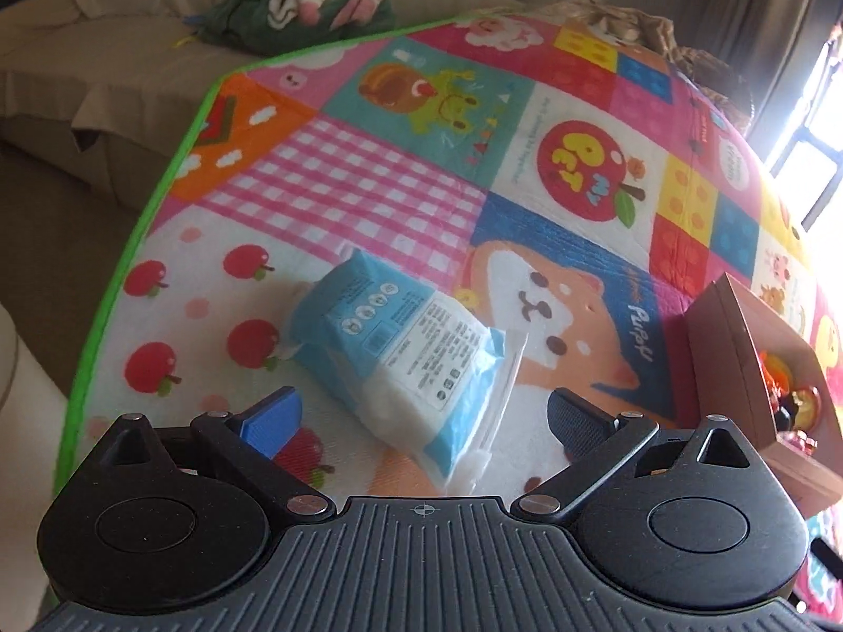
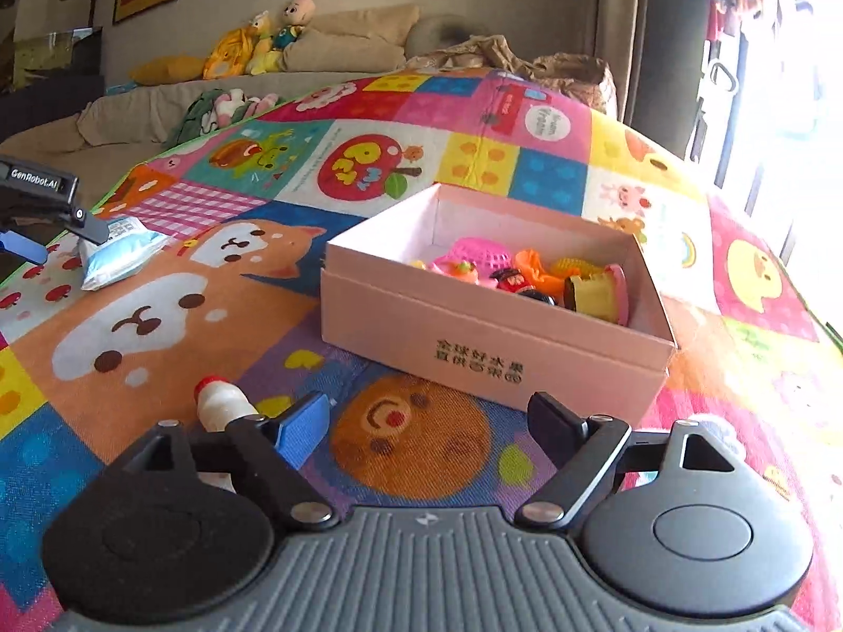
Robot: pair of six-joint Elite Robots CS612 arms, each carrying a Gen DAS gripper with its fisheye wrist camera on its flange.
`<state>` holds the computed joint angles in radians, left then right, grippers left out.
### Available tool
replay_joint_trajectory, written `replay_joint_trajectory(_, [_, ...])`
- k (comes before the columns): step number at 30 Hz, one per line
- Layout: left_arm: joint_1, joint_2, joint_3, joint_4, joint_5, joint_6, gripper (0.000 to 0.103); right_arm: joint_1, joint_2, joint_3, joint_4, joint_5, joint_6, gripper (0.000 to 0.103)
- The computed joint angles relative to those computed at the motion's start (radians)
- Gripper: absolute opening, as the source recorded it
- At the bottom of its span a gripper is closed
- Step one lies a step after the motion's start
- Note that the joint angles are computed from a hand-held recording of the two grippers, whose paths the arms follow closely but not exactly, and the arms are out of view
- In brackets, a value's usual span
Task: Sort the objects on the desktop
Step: 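Grasp the blue-white wipes packet with the left tool, then grasp the small white yogurt bottle with the right tool while the left tool holds the packet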
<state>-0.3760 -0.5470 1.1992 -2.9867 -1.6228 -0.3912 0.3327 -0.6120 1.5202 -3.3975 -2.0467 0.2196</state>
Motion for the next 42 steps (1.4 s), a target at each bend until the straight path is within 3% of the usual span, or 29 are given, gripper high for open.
replay_joint_trajectory(2, [0.0, 0.03, -0.075, 0.077, -0.009, -0.041, 0.102, -0.008, -0.007, 0.014, 0.0, 0.015, 0.06, 0.084])
replay_joint_trajectory(4, [-0.01, 0.063, -0.151, 0.145, 0.042, -0.051, 0.102, -0.011, -0.008, 0.023, -0.024, 0.009, 0.09, 0.089])
replay_joint_trajectory(9, [-0.037, 0.149, -0.327, 0.29, 0.145, 0.033, 0.102, -0.003, -0.001, 0.032, -0.07, -0.019, 0.086, 0.095])
replay_joint_trajectory(11, [-0.047, 0.162, -0.342, 0.298, 0.164, 0.072, 0.102, -0.002, 0.002, 0.031, -0.085, -0.021, 0.08, 0.099])
replay_joint_trajectory(13, [-0.057, 0.158, -0.315, 0.247, 0.187, 0.128, 0.101, -0.004, 0.0, 0.034, -0.089, -0.019, 0.086, 0.099])
replay_joint_trajectory(16, [-0.069, 0.147, -0.274, 0.185, 0.22, 0.204, 0.081, -0.007, -0.003, 0.037, -0.083, -0.01, 0.106, 0.099])
replay_joint_trajectory(18, [-0.067, 0.14, -0.257, 0.157, 0.2, 0.239, 0.066, -0.008, -0.003, 0.037, -0.078, -0.008, 0.112, 0.099])
replay_joint_trajectory(21, [-0.061, 0.122, -0.224, 0.142, 0.157, 0.251, 0.061, -0.007, -0.002, 0.035, -0.081, -0.01, 0.109, 0.101])
replay_joint_trajectory(26, [-0.062, 0.06, -0.083, 0.045, 0.082, 0.319, 0.061, -0.008, -0.002, 0.032, -0.07, -0.011, 0.116, 0.103])
replay_joint_trajectory(32, [-0.056, -0.04, 0.132, -0.063, -0.159, 0.419, 0.063, -0.009, -0.004, 0.03, -0.046, -0.007, 0.121, 0.103])
replay_joint_trajectory(34, [-0.057, -0.059, 0.183, -0.103, -0.195, 0.443, 0.066, -0.008, -0.005, 0.027, -0.029, -0.007, 0.121, 0.103])
replay_joint_trajectory(39, [-0.074, -0.074, 0.243, -0.181, -0.123, 0.47, 0.087, -0.002, -0.006, 0.018, -0.012, -0.004, 0.077, 0.103])
replay_joint_trajectory(42, [-0.07, -0.069, 0.232, -0.17, -0.117, 0.442, 0.091, -0.003, -0.015, 0.024, -0.019, 0.079, 0.023, 0.103])
